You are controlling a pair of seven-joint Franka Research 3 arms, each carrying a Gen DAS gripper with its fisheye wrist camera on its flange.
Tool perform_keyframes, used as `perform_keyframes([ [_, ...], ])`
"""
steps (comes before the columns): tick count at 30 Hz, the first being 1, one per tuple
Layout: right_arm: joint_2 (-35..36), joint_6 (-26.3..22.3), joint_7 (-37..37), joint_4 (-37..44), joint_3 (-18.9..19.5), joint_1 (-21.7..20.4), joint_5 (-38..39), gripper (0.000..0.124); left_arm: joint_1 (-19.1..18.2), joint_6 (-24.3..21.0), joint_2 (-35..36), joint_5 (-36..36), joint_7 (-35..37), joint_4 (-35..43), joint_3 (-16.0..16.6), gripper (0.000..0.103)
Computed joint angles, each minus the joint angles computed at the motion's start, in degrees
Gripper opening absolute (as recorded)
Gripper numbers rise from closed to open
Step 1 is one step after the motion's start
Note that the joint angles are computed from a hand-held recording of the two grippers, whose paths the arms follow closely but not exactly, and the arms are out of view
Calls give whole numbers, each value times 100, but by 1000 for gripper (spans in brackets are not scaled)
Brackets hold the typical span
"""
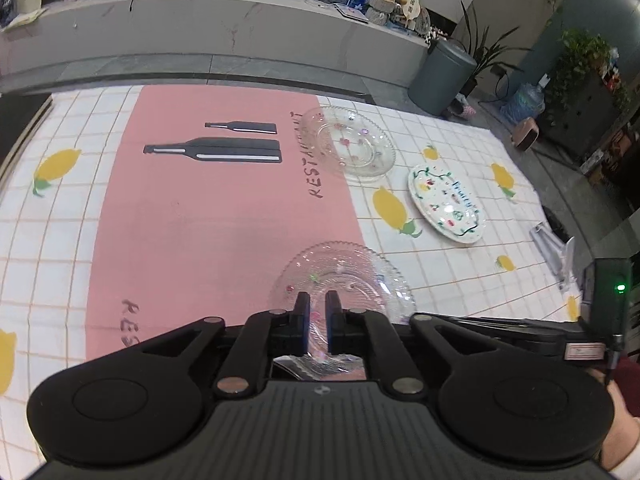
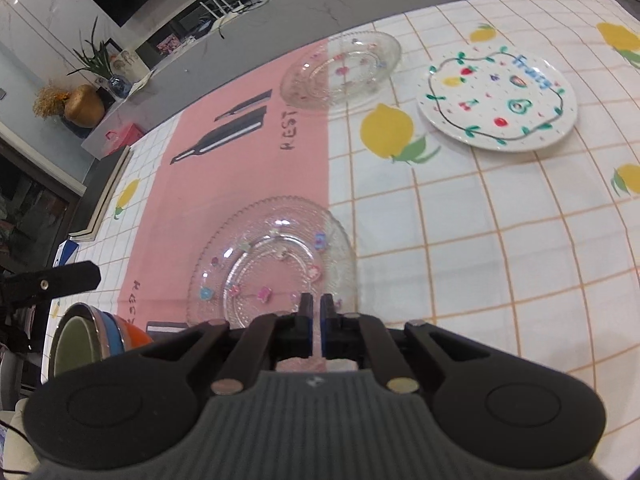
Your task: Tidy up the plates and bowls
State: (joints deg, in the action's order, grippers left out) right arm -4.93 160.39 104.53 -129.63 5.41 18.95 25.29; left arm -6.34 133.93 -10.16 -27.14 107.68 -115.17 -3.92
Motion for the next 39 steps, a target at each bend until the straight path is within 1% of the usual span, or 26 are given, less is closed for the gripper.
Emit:
perform_keyframes([
  [2,-24,23,31,-44,-8,-18,-24,16,12,-70,97,111,48,115,-9,21],
  [3,-27,25,76,-56,-9,-34,-70,22,22,-133,166,158,68,193,-15,25],
  [4,-28,33,106,-68,-13,-47,-95,26,38,-208,245,197,77,284,-25,26],
  [6,-17,21,140,-69,-28,-65,-90,30,87,-442,430,257,70,500,-45,33],
  [7,-6,-11,181,-58,-34,-79,-103,34,119,-572,531,283,52,618,-62,34],
  [9,4,3,180,-66,-48,-89,-62,35,187,-819,729,346,68,855,-105,42],
  [11,21,10,221,-72,-56,-107,-59,37,249,-1045,911,452,93,1073,-167,46],
  [12,35,8,233,-70,-64,-114,-27,37,276,-1154,1005,531,84,1184,-201,47],
  [14,60,6,151,-72,-93,-103,193,37,322,-1363,1203,723,12,1414,-269,47],
  [18,117,61,-65,-60,-113,-85,583,37,398,-1593,1541,961,-15,1751,-381,47],
  [21,155,54,-206,-15,-116,-81,760,37,457,-1830,1798,1059,30,2035,-450,47],
  [25,184,34,-508,24,-129,-60,1244,36,506,-2060,2079,1172,38,2337,-534,46],
  [27,203,30,-624,39,-128,-52,1470,33,525,-2193,2224,1227,26,2501,-566,43],
  [28,217,16,-675,54,-126,-50,1552,28,532,-2250,2289,1254,21,2572,-582,41],
  [29,229,-3,-680,67,-121,-54,1577,27,536,-2319,2347,1280,10,2641,-598,39],
  [31,246,11,-729,75,-109,-51,1674,25,542,-2425,2434,1327,-12,2735,-627,37],
  [33,258,-14,-825,91,-107,-47,1832,24,551,-2483,2487,1343,-10,2778,-653,31],
  [34,267,-26,-892,101,-105,-42,1928,22,555,-2502,2502,1344,-19,2785,-662,30],
  [36,289,-65,-1003,124,-99,-38,2071,18,567,-2551,2540,1310,-13,2826,-686,23],
  [39,292,-71,-1163,116,-89,-31,2276,15,566,-2591,2557,1293,-7,2845,-707,20],
])
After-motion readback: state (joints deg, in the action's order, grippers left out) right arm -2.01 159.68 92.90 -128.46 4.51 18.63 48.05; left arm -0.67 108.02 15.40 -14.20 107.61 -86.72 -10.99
